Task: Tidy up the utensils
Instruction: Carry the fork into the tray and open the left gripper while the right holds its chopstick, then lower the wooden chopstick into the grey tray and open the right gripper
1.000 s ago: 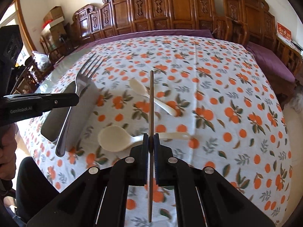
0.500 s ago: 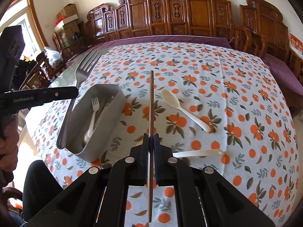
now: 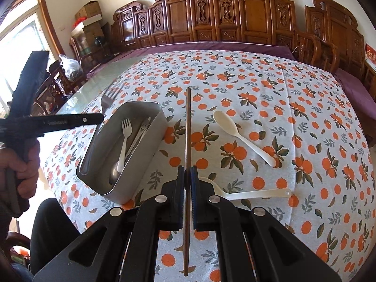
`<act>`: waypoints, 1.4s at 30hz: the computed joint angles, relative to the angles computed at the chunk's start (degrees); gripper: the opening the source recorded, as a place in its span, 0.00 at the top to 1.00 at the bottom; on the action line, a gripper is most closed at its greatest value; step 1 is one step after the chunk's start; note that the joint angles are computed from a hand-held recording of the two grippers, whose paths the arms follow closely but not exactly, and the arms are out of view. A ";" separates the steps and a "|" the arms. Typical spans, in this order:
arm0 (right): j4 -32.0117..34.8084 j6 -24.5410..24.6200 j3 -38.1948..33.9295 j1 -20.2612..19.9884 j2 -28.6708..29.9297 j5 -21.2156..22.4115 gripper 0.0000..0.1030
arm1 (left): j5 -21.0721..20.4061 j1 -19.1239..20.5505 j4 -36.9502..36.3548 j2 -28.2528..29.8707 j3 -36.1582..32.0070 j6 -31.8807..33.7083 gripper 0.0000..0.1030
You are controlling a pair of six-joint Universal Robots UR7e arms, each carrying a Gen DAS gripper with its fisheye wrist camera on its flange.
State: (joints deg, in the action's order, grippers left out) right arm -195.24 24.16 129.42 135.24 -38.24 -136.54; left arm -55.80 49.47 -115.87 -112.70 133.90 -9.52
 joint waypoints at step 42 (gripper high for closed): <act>4.96 -0.71 -7.04 1.59 3.54 2.31 0.94 | 5.41 -0.25 3.53 -6.83 1.83 3.25 0.42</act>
